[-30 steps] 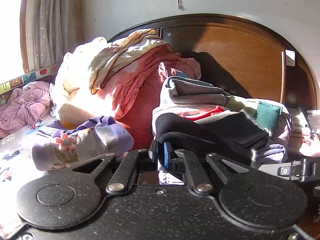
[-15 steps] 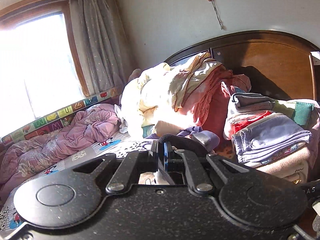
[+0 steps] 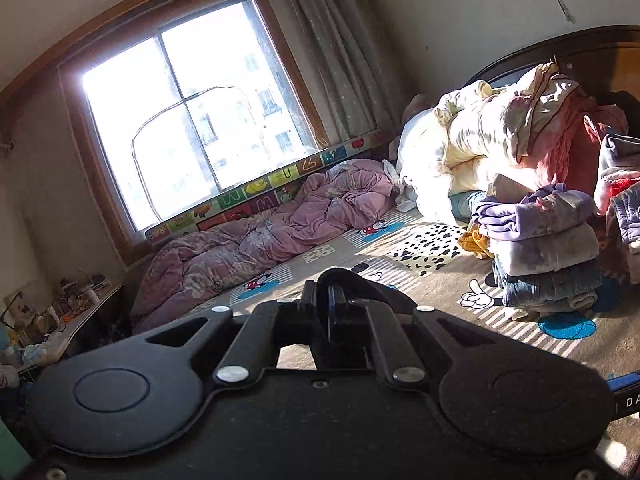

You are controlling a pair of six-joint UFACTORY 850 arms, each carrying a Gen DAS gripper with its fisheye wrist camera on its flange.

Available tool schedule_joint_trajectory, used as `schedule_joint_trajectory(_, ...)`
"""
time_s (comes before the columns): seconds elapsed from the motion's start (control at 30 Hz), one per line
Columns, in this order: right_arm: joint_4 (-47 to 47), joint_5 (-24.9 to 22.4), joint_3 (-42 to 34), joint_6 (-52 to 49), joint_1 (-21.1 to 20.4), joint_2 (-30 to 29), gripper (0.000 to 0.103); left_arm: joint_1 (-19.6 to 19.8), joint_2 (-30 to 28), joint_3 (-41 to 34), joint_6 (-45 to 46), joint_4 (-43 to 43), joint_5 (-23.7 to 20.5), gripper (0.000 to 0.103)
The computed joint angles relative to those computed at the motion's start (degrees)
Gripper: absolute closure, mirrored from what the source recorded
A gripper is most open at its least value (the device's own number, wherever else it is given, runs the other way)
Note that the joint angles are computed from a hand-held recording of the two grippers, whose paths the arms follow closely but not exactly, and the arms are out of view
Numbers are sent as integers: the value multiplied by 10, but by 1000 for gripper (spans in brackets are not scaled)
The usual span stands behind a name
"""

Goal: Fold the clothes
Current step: 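Lift the black garment off the stack and lay it flat on the blanket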

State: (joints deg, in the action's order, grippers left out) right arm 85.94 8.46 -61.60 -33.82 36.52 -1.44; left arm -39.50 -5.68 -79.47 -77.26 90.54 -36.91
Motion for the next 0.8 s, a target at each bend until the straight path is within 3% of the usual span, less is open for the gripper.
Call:
schedule_joint_trajectory(0.2,120,-19,-47,-134,35,-49,0,28,26,24,17,-52,-36,100)
schedule_joint_trajectory(0.37,197,-21,-65,-220,50,-73,0,55,-12,-3,149,-191,6,98)
schedule_joint_trajectory(0.4,229,-16,-69,-260,54,-77,0,60,-16,-5,181,-219,15,88)
schedule_joint_trajectory(0.43,257,-9,-73,-297,57,-80,0,61,-21,-5,199,-229,16,71)
schedule_joint_trajectory(0.5,293,2,-77,-348,61,-84,0,63,-31,-6,233,-244,14,56)
schedule_joint_trajectory(0.8,421,4,-85,-507,57,-104,0,70,-1,30,248,-245,24,50)
